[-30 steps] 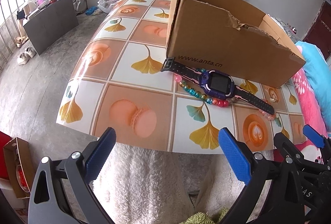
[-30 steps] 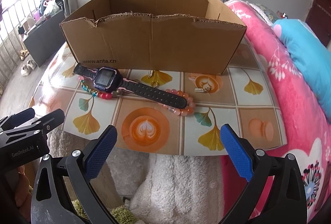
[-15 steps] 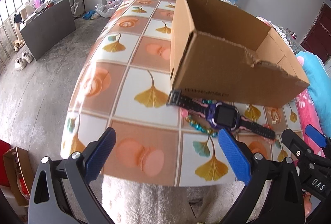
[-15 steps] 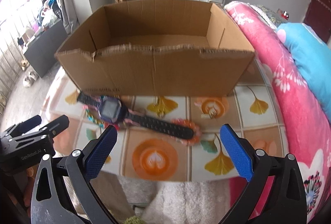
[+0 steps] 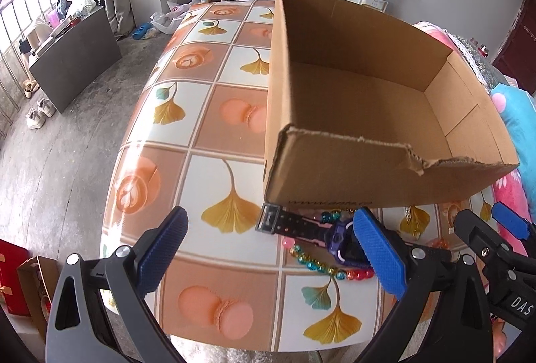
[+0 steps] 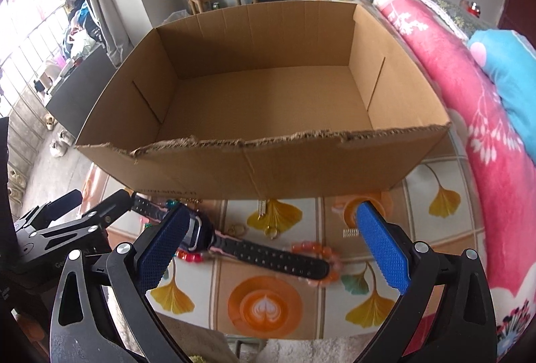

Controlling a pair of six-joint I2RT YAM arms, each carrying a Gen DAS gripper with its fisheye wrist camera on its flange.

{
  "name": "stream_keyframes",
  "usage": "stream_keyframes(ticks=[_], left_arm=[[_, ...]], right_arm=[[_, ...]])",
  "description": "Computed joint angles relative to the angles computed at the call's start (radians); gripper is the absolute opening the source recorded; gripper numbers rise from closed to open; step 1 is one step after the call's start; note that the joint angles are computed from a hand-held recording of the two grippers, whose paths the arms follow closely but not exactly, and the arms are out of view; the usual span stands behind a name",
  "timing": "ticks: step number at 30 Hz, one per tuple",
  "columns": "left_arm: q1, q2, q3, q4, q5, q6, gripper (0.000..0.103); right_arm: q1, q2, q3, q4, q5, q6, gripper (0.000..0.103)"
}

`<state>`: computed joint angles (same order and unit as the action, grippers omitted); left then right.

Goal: Organize jewelry
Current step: 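Move the right tool down toward the black smartwatch strap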

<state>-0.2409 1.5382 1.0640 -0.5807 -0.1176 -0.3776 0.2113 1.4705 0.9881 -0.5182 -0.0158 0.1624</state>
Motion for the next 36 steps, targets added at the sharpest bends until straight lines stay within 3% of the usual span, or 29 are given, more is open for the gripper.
stream_keyframes(ticks=[13,21,26,36], left_arm=[[0.02,0.162,0.139,0.004,-0.036,0.013,0.099],[0.029,0.231,0.207,0.044,-0.084,0.053,0.098],[0.049,0.098,0.072,0.102,-0.047,0.07,0.098],[0.052,-0.205,-0.229,0.124,0.064,0.028,0.098]], right_arm=[[-0.067,0.144,0.117,0.035,-0.069,-0.045,0.096],[-0.073,0.193,0.171,0.104,-0.013,-0.077,0.096],[-0.01,0.104,0.089,0.131,0.166,-0.157,0.096],[0.062,-0.083,-0.07,0.099,0.284,-0.159,0.096]])
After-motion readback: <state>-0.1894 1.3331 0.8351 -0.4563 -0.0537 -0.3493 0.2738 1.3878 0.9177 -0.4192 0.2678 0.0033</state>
